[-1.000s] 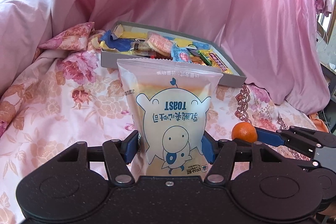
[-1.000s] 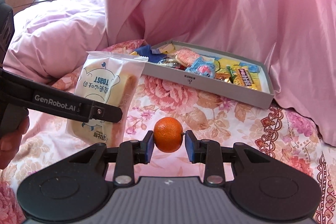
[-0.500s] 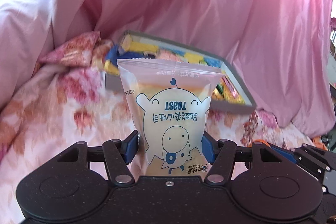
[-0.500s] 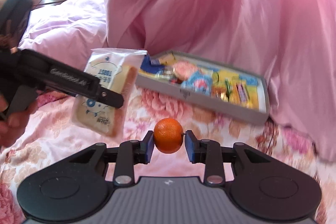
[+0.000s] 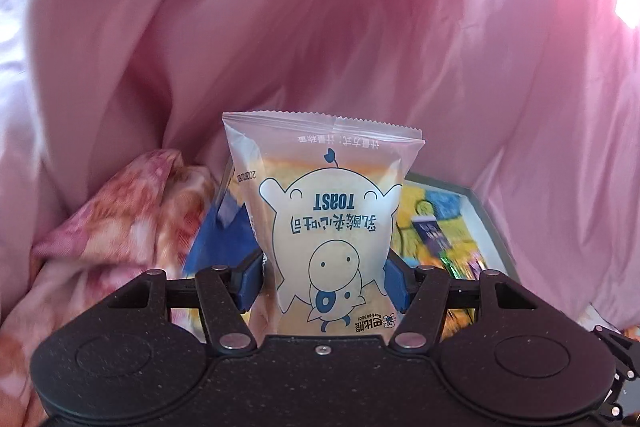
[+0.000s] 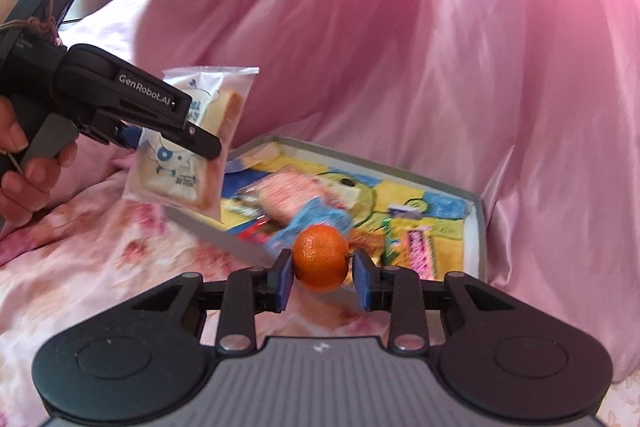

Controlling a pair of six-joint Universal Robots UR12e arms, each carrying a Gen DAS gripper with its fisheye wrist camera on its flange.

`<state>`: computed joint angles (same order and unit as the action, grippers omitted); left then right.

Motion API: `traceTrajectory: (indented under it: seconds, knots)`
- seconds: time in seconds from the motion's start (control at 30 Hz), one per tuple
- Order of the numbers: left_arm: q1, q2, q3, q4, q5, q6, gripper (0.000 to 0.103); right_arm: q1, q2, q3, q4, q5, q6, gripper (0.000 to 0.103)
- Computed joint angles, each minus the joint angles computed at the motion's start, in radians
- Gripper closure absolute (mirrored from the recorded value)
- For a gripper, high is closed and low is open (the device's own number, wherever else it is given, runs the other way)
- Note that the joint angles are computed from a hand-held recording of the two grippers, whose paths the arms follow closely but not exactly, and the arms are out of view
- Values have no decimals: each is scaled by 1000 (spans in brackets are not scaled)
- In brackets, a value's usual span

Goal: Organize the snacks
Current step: 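Carry the TOAST bag and orange over the grey tray with both tools, then open right tool to drop the orange while left tool drops the TOAST bag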

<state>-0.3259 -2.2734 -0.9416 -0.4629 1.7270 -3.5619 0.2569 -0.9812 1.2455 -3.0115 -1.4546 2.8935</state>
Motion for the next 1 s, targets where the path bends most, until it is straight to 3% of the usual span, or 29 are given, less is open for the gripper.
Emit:
traceTrajectory:
  seconds: [0.17,0.47,1.0]
  knots:
    - [13,-62,114,-90,-19,-6,41,2,72,-112,45,-40,10,67]
    - [28,-115,201,-178,-37,-13,40,2,151,-235,114,-63,63,67]
    - [27,-131,230,-202,-33,-21,39,7,165,-250,158,-71,74,67]
